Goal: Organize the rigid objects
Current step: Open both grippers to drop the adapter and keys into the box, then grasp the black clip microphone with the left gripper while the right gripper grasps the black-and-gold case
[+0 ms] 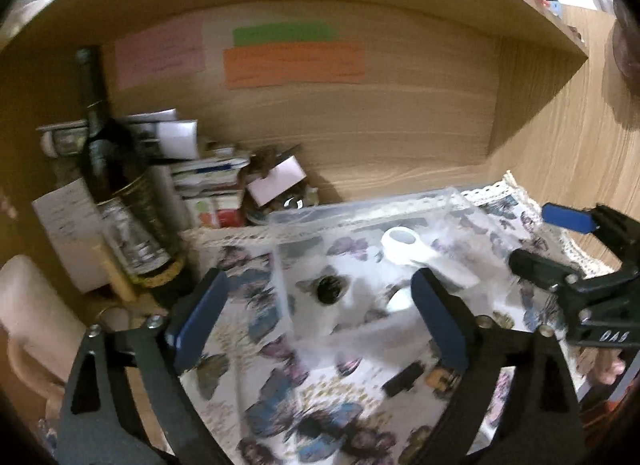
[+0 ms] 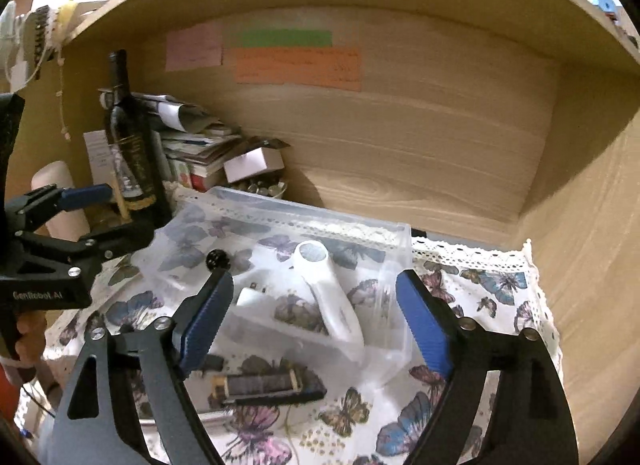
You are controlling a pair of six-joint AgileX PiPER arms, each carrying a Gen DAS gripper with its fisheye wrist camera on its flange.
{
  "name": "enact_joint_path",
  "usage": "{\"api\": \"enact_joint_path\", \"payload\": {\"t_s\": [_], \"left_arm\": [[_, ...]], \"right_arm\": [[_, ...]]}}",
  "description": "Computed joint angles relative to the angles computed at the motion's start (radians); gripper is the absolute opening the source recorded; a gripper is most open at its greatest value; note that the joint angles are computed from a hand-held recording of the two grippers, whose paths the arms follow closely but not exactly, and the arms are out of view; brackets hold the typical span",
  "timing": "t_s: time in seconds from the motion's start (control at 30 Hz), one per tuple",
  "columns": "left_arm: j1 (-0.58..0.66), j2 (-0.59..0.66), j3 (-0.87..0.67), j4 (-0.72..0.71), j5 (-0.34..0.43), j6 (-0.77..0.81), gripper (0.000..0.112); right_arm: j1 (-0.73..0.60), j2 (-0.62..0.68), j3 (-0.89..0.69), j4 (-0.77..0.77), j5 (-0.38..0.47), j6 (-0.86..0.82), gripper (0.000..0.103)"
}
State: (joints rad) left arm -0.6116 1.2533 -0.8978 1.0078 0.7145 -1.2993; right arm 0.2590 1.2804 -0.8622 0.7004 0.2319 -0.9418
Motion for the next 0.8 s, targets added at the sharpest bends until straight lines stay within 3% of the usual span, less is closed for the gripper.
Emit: {"api": "enact_joint_path", "payload": {"t_s": [0.17,0.47,0.63,0.8], "left_arm": [[-0.017,-0.069,0.107,-0.028,0.027,-0.024,0.098],[-0.001,-0.063,0.238,-0.168,-0.040,0.013,0.098],[-0.024,-0.026,0.246,-0.225,-0.099,0.046,0.084],[-0.026,0.009,0.245,-0.254,-0.139,0.070,0.082]], "right_arm": [[-0.013,-0.031,0.075,0.073,0.001,-0.069,0.082],[-0.028,0.007,0.180,0.162,-0.001,-0.146,0.082],[0.008,0.074,0.155,-0.039,-0.006,0.046,0.082],[0.062,0.142,0.082,-0.283,0.035,0.251,0.085]]}}
